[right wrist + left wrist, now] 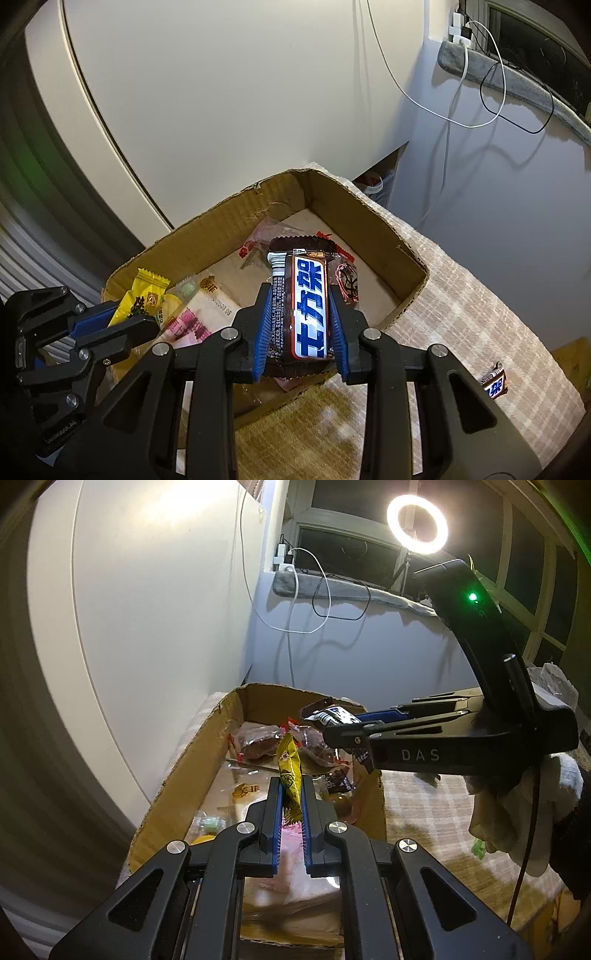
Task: Organize snacks
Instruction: 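Carry both snacks into the box and open both tools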
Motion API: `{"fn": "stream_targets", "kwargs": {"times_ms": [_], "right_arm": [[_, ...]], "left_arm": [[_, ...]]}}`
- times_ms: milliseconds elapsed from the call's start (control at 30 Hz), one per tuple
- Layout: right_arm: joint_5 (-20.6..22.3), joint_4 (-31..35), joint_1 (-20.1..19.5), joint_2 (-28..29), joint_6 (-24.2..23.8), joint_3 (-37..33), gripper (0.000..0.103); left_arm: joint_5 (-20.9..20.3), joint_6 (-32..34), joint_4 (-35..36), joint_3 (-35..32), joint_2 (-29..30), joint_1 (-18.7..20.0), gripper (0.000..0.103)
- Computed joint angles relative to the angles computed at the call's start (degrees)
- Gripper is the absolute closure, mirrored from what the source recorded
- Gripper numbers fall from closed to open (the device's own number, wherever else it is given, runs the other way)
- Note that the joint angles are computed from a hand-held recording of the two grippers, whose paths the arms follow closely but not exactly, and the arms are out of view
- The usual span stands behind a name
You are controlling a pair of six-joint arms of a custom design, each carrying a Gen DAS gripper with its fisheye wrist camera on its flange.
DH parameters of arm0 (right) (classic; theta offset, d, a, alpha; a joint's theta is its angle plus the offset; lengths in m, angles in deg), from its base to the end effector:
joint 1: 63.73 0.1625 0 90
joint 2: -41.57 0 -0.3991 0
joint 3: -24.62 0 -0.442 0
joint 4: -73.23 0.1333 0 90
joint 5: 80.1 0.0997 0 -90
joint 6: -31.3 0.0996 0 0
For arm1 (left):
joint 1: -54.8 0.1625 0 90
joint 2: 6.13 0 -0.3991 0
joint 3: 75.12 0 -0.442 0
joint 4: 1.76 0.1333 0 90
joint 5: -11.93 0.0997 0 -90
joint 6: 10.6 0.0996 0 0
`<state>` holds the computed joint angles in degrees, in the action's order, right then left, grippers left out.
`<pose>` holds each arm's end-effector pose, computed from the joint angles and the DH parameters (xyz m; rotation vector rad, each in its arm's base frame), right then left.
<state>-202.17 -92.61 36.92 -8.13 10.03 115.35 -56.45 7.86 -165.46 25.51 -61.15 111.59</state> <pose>0.2124 -0.6943 0.1643 0.4610 -2.4140 0.6989 -0.2245 -0.6533 0.1389 1.0754 2.5212 -0.7463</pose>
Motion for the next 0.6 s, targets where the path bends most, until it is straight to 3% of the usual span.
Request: {"fn": "stream_targets", "kwargs": {"times_ms": [133, 233, 267, 333, 367, 600], "right_arm": [[0.5, 0.4, -0.1, 0.2, 0.4, -0.4, 0.073], [1.0, 0.3, 0.0, 0.3, 0.2, -0.4, 0.072], [1.0, 0.0, 0.1, 0.4, 0.2, -0.5, 0.069], [0.7, -1.3, 0.2, 0.4, -0.1, -0.4, 0.041], [0.5, -2.6, 0.4, 0.5, -0.6, -0.2, 0.035], [0.1, -3.9, 1.0, 0.0, -1.5, 0.2, 0.033]], "left_arm": [[-0.1, -0.3, 0.2, -0.1, 0.0, 0.1, 0.094], [-0.1, 0.1, -0.2, 0.1, -0.1, 0.0, 0.087], [0.0, 0.1, -0.2, 0.2, -0.1, 0.0, 0.087], [0.4, 0.0, -0.4, 0.2, -0.1, -0.1, 0.08], [0.4, 0.0, -0.5, 0.1, 0.0, 0.0, 0.073], [0.6, -0.2, -1.2, 0.4, -0.2, -0.2, 0.072]]}}
